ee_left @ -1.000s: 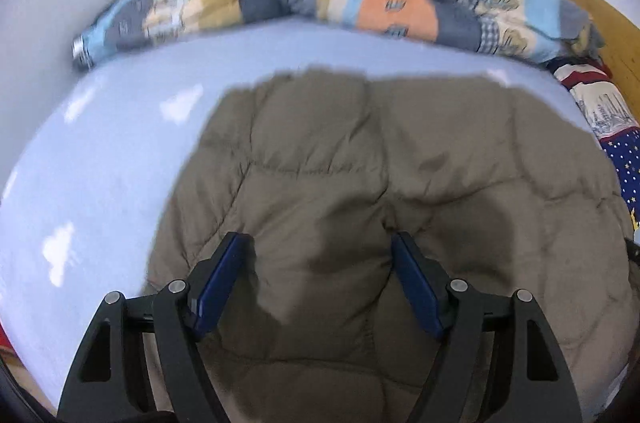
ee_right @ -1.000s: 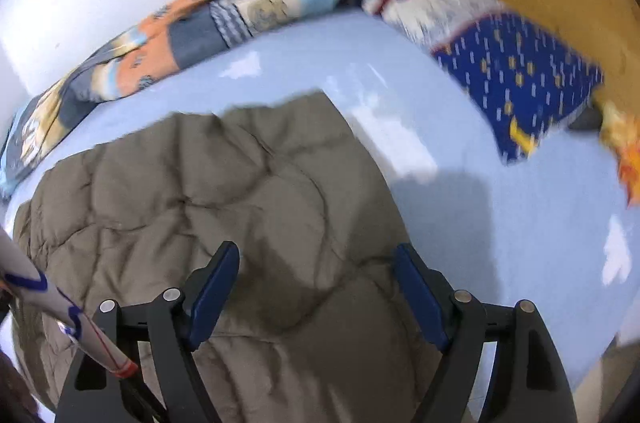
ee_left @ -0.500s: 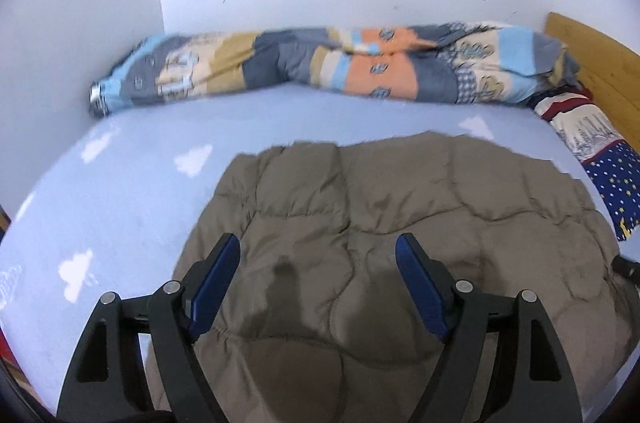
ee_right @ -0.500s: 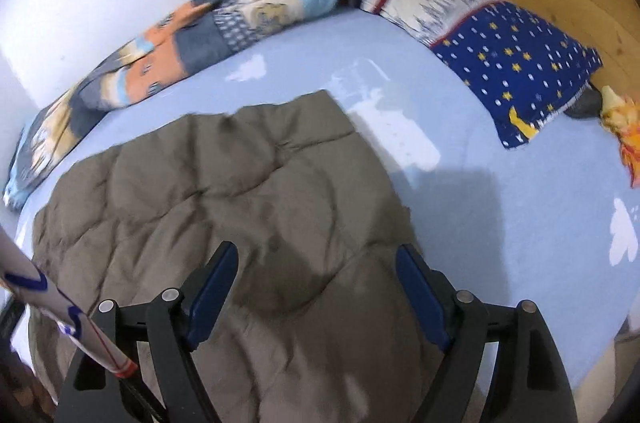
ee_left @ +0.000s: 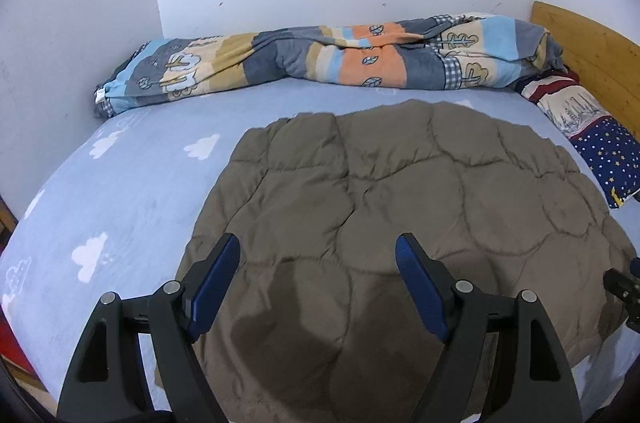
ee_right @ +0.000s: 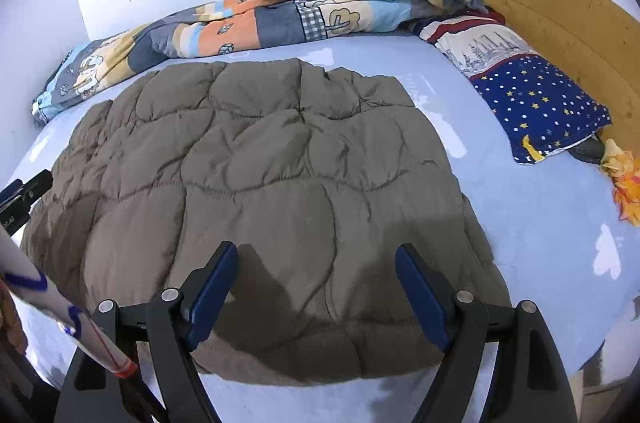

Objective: Fold large clothes

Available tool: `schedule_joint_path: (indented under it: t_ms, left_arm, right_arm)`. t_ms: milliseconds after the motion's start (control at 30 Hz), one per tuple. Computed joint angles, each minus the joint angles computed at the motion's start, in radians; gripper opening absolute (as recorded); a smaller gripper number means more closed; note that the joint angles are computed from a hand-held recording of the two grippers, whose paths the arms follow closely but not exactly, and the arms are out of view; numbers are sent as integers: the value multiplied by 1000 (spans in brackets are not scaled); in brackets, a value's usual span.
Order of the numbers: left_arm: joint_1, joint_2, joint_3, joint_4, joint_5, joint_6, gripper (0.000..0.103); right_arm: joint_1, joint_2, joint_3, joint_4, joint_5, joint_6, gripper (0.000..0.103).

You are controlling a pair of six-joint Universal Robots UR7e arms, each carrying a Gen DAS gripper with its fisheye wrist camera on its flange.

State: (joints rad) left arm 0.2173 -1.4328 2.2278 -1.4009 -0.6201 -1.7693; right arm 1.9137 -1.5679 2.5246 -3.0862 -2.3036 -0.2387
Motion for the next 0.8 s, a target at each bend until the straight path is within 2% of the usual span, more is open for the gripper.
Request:
schedule_joint_path:
  t_ms: [200,300,433,600,800]
  left_arm:
    - [-18,-43,36,19,-65,-44,79]
    - [-21,-64,57,27,-96,-59,79]
    - [-11,-86,80,17,-125,-66,79]
    - [-2,-92,94,12,-135,-65,79]
    - [4,-85,109,-8,-139,-55,83]
  right_arm:
    - [7,-21,22,-11,-41,33,85]
    - [-11,-29,26,-16,-66,44,85]
    - [-58,-38,26,5,-54,59,85]
    - [-80,-24,27,12,-49,65,87]
    - [-132,-38,31,32,1,63,89]
